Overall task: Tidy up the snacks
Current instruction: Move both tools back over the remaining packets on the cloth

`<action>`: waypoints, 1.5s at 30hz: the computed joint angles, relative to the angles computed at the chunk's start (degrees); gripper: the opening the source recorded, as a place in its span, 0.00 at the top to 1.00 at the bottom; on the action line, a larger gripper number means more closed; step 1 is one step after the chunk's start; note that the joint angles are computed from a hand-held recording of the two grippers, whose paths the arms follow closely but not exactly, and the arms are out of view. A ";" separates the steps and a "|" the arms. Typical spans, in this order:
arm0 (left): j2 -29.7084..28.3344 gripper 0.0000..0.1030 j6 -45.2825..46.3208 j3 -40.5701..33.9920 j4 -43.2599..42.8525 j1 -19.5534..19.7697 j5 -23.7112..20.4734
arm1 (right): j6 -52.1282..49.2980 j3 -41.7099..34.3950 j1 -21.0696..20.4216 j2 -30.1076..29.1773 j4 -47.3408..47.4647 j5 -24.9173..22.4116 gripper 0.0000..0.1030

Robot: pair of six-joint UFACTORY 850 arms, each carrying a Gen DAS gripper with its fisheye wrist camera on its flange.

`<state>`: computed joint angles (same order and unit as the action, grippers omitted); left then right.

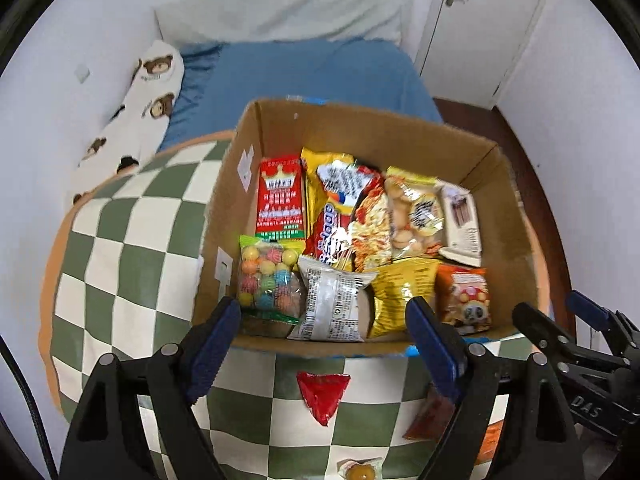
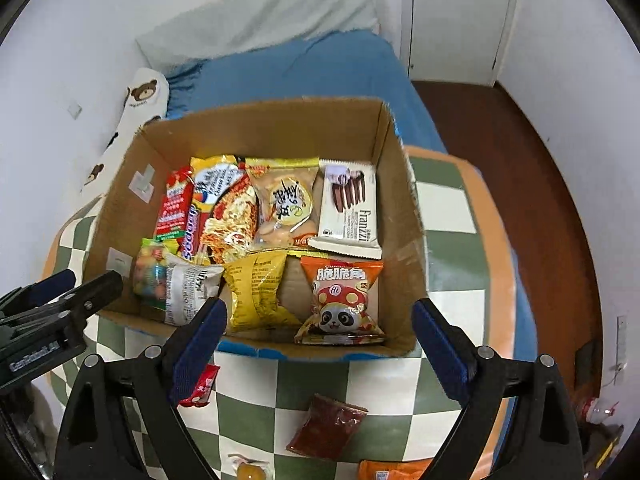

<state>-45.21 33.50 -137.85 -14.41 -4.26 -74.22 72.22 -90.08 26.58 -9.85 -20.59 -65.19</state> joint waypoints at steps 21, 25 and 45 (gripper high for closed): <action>17.65 0.18 9.79 24.34 -4.18 4.14 6.66 | 14.60 3.21 10.40 6.68 -4.64 -3.56 0.07; 20.21 0.18 10.89 33.41 1.59 3.75 6.98 | 18.72 11.64 10.85 10.73 0.90 -1.01 0.07; 25.67 0.18 8.26 53.83 14.76 -5.03 12.23 | 36.69 45.71 8.80 25.54 20.80 22.37 0.24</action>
